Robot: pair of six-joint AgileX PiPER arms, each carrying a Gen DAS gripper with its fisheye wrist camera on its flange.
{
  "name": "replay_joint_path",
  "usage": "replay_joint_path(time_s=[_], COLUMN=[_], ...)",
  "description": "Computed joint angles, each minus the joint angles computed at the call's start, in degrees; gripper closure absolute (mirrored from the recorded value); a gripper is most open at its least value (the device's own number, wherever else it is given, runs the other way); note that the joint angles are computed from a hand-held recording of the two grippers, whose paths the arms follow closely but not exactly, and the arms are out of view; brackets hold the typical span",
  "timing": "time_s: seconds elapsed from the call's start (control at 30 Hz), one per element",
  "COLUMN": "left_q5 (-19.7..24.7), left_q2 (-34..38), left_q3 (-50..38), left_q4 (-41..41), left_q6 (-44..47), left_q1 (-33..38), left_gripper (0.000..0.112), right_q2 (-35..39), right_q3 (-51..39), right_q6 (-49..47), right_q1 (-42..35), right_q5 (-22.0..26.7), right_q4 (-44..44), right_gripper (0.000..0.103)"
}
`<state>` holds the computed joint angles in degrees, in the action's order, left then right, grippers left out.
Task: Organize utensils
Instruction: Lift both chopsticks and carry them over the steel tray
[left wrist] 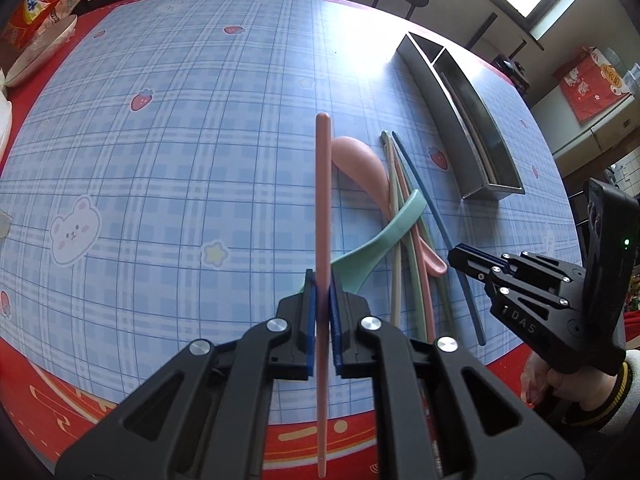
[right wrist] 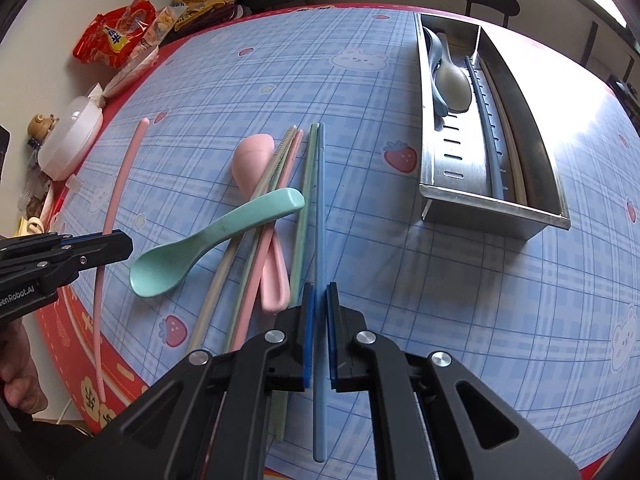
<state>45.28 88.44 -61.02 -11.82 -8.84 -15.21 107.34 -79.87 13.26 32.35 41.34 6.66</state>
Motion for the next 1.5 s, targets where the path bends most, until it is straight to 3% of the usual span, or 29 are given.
replay_joint_path(time_s=[0.33,0.97,1.27,1.4,1.5], left_q5=[0.81,7.27,13.03,16.4,21.43], left_q2=[-0.57,5.86,16.88,24.99,33.48], left_q3=[-1.58,-17.14,-34.33,-46.31,-58.9], left_q4=[-0.03,-1.58,-3.98,-4.99,-5.8], left_q6=[0.3,1.38,-0.03,-1.98,-4.39], left_q1=[-0.02,-3.28,-4.95,-5.31,-5.05], left_gripper=[0.102,0.102,0.102,0.102,0.102], right_q2=[-4.45,-11.65,-10.1,-6.48,-2.72], right_q3=[2.27,5.11,0.59,-4.79,-9.78], right_q6=[1.47,6.52,5.49,3.45,1.42], right_q1=[-1.03,-7.07,-11.39,-13.71,-15.15], right_q5=[-1.73,-2.72,-0.85,1.06,3.08], right_q4=[-0.68,-4.43,-4.76,-3.64,-2.55], right_gripper=[0.097,0.097,0.097,0.097,0.097])
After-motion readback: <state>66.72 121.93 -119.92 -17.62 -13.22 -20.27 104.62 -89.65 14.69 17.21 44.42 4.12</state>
